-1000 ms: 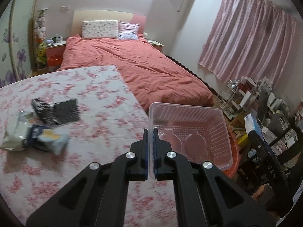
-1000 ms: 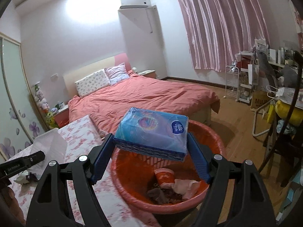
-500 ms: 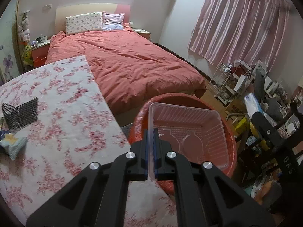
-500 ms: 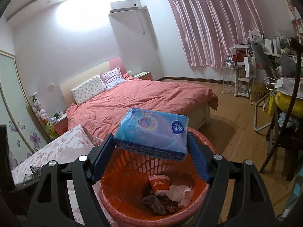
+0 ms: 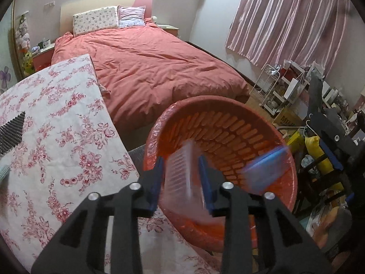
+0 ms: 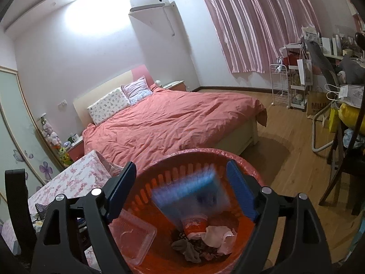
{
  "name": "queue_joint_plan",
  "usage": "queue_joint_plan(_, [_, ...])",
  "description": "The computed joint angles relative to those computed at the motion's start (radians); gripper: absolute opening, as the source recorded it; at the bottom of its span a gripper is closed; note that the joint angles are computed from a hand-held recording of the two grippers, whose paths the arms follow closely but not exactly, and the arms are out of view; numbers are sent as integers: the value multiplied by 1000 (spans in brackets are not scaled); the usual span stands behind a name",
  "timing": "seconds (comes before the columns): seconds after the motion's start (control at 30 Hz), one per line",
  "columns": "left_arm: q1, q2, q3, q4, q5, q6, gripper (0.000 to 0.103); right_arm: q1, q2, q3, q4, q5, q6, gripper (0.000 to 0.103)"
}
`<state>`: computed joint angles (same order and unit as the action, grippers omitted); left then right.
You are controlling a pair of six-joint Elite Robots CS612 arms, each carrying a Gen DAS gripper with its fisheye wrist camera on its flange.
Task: Collect trash
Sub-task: 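Carry the tray and tissue pack over the orange basket and open both tools, then move both tools back over the snack bags on the bed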
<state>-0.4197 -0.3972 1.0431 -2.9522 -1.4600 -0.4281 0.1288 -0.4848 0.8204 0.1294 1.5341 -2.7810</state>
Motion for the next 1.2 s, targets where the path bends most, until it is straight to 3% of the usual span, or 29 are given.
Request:
queue_joint_plan(0.33, [10,-34,69,-17,54,-17,43,10,-1,-3,40,6,-17,82])
queue_joint_plan(0.63, [30,-99,197,-67,116,-45,49,27,-6,-10,58,-20,-60,82])
queue_joint_plan(0.93, [66,-181,356,-145,218,-100,55,62,-3,-33,89,-82,-128,82])
queue_joint_plan(1.2, [114,-259,508,-203,328,-204,58,123,66,-180,226,-187,-270,81])
